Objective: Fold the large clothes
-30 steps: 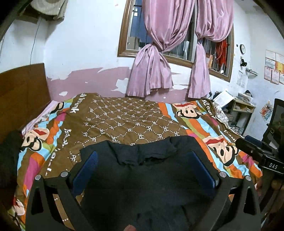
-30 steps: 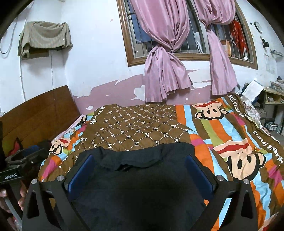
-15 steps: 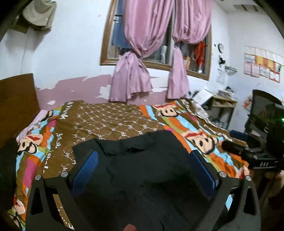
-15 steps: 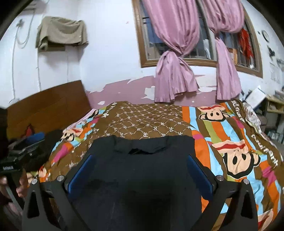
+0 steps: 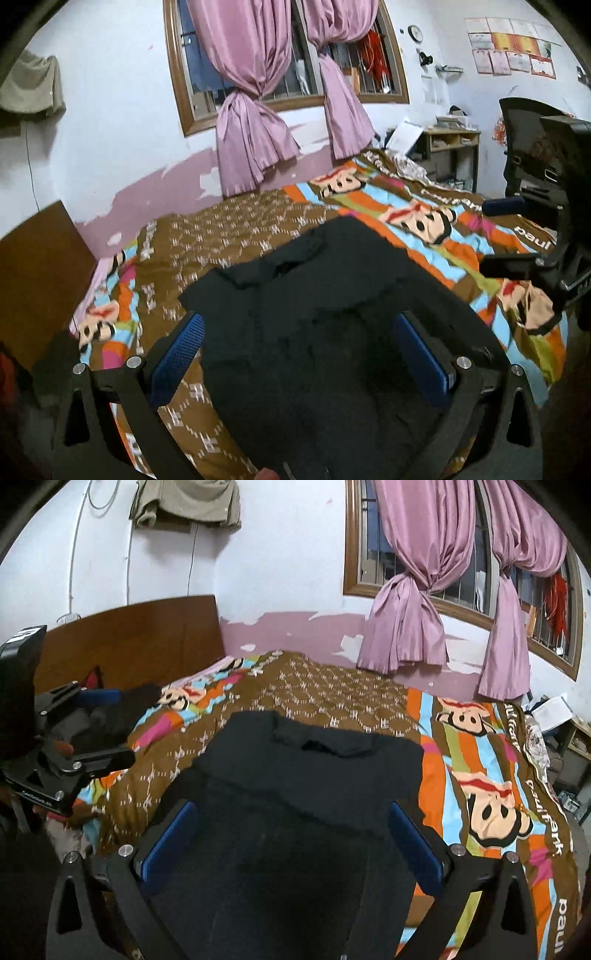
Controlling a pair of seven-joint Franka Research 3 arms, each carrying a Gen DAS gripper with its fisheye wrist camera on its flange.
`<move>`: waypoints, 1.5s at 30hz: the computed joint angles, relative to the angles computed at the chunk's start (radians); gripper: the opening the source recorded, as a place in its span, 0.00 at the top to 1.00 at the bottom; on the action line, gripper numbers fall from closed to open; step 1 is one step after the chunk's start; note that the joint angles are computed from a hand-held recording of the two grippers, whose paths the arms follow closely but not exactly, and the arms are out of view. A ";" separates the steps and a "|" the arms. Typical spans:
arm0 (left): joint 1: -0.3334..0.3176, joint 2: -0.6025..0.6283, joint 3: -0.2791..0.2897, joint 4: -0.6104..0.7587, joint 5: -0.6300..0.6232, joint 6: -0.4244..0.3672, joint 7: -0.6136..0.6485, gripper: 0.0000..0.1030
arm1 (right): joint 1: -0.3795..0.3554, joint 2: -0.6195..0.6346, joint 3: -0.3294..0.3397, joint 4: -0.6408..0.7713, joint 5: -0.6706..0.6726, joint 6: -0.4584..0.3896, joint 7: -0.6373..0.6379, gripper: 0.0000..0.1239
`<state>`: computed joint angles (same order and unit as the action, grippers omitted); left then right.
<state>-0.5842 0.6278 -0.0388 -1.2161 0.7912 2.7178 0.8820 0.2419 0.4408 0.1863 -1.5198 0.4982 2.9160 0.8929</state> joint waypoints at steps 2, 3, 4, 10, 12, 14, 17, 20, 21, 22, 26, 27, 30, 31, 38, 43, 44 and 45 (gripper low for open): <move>0.007 -0.016 -0.015 -0.053 -0.021 0.013 -0.019 0.02 | -0.001 -0.021 -0.003 -0.043 0.003 0.005 0.002 0.17; 0.007 -0.021 -0.017 -0.072 -0.027 0.018 -0.035 0.02 | -0.004 -0.027 -0.002 -0.059 0.008 0.003 0.001 0.17; 0.003 -0.027 -0.014 -0.087 -0.026 0.020 -0.053 0.02 | -0.006 -0.031 -0.003 -0.072 0.012 0.001 0.002 0.17; 0.002 -0.020 -0.024 -0.147 -0.040 0.013 -0.137 0.02 | 0.020 -0.018 -0.056 -0.089 -0.051 -0.063 0.077 0.17; 0.020 -0.001 -0.052 -0.148 -0.080 -0.009 -0.108 0.03 | 0.024 -0.007 -0.064 -0.088 -0.083 -0.107 0.080 0.17; 0.052 0.024 -0.100 -0.146 -0.150 -0.024 -0.038 0.03 | 0.036 0.007 -0.081 -0.085 -0.129 -0.149 0.082 0.17; 0.079 0.066 -0.151 -0.114 -0.259 -0.099 0.068 0.03 | 0.066 0.022 -0.117 -0.095 -0.220 -0.200 0.105 0.17; 0.086 0.128 -0.187 -0.037 -0.368 -0.225 0.161 0.03 | 0.087 0.050 -0.147 -0.077 -0.308 -0.304 0.132 0.17; 0.083 0.145 -0.191 -0.011 -0.395 -0.265 0.182 0.03 | 0.085 0.053 -0.146 -0.083 -0.319 -0.320 0.134 0.17; 0.082 0.163 -0.198 0.017 -0.424 -0.306 0.206 0.03 | 0.085 0.061 -0.148 -0.075 -0.333 -0.354 0.139 0.17; 0.081 0.215 -0.222 0.090 -0.522 -0.422 0.300 0.03 | 0.059 0.083 -0.129 -0.050 -0.344 -0.509 0.095 0.17; 0.079 0.221 -0.225 0.099 -0.537 -0.443 0.323 0.03 | 0.059 0.084 -0.128 -0.049 -0.350 -0.528 0.083 0.17; 0.071 0.211 -0.219 0.073 -0.552 -0.460 0.378 0.03 | 0.069 0.053 -0.135 -0.115 -0.396 -0.507 0.027 0.17; 0.066 0.204 -0.217 0.059 -0.550 -0.466 0.395 0.03 | 0.079 0.042 -0.146 -0.143 -0.422 -0.488 0.024 0.17; 0.037 0.191 -0.187 0.019 -0.529 -0.502 0.390 0.03 | 0.141 0.065 -0.216 -0.172 -0.585 -0.436 0.150 0.17; 0.035 0.155 -0.169 -0.055 -0.509 -0.442 0.282 0.03 | 0.168 0.078 -0.237 -0.195 -0.676 -0.348 0.219 0.17; 0.039 0.142 -0.170 -0.077 -0.505 -0.422 0.265 0.03 | 0.180 0.075 -0.247 -0.212 -0.708 -0.319 0.227 0.17; 0.047 0.126 -0.174 -0.106 -0.505 -0.400 0.253 0.03 | 0.193 0.078 -0.256 -0.220 -0.738 -0.299 0.236 0.17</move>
<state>-0.5370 0.7533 -0.2125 -1.3223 0.2865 2.3178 1.1350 0.4353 0.5184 -0.0693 -1.7398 -0.2396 2.6171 1.1287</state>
